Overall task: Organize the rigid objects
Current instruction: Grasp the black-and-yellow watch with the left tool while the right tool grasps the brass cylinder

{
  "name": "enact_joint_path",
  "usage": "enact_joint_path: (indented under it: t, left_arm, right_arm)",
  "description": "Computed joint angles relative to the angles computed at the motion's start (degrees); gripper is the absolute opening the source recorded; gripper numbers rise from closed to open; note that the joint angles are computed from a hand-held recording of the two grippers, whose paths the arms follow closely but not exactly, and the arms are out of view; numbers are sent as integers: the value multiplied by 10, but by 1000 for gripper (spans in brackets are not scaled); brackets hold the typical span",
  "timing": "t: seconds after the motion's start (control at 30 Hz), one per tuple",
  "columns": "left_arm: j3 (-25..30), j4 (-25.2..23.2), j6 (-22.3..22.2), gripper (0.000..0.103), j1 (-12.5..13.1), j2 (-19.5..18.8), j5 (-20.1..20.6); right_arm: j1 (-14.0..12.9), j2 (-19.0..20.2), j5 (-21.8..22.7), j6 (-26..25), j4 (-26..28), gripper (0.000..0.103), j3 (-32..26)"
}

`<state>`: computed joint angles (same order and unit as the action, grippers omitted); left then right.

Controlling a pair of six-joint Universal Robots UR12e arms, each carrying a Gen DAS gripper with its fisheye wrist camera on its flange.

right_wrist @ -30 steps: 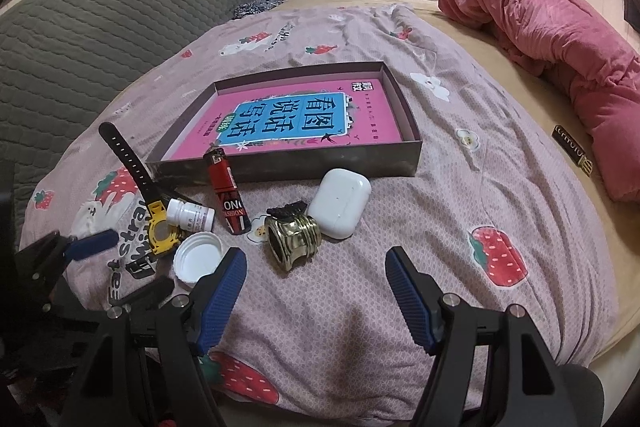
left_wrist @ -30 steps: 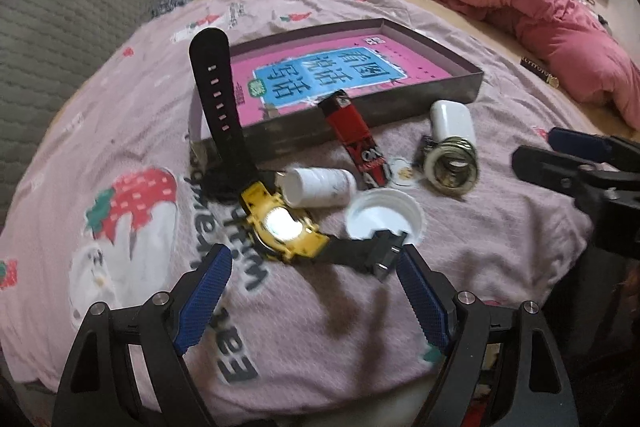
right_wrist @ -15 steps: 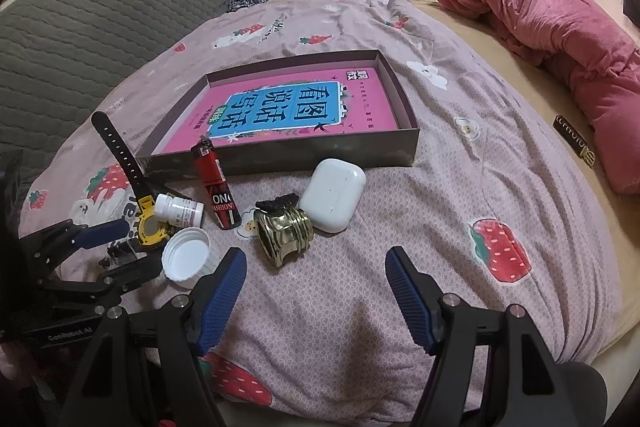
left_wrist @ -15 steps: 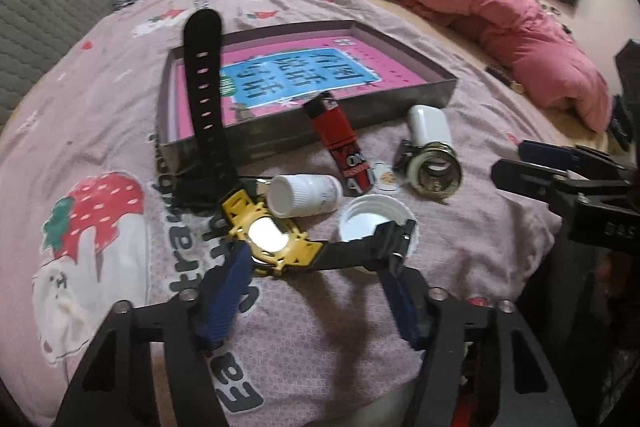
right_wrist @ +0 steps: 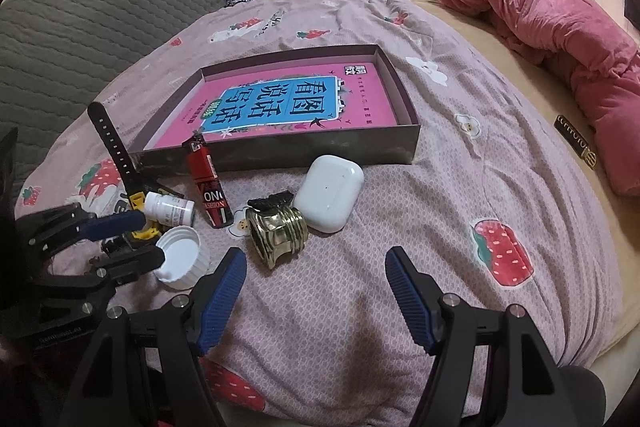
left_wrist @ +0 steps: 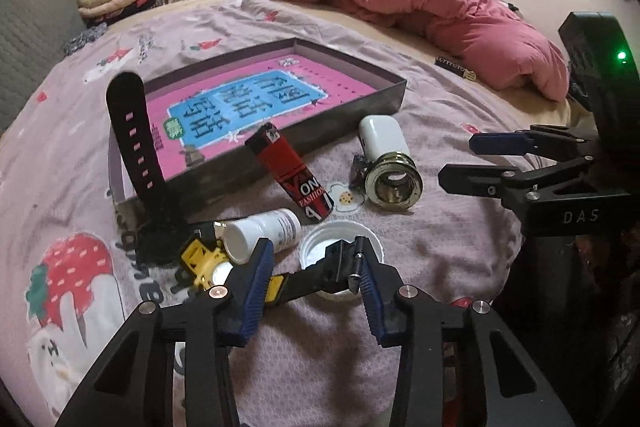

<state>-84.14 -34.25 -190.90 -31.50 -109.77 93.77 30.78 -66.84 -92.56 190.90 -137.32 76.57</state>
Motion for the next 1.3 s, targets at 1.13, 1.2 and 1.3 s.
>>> enact_joint_path:
  t: [1.13, 1.2, 1.3]
  left_arm:
    - [-12, 4, 50, 35, 21, 3, -91]
    - [-12, 4, 40, 35, 23, 3, -97]
    - [-11, 3, 30, 35, 24, 2, -94]
  right_arm:
    - [1, 48, 46, -96, 18, 29, -45]
    - [1, 50, 52, -97, 17, 28, -47]
    - [-5, 52, 78, -86, 16, 27, -48]
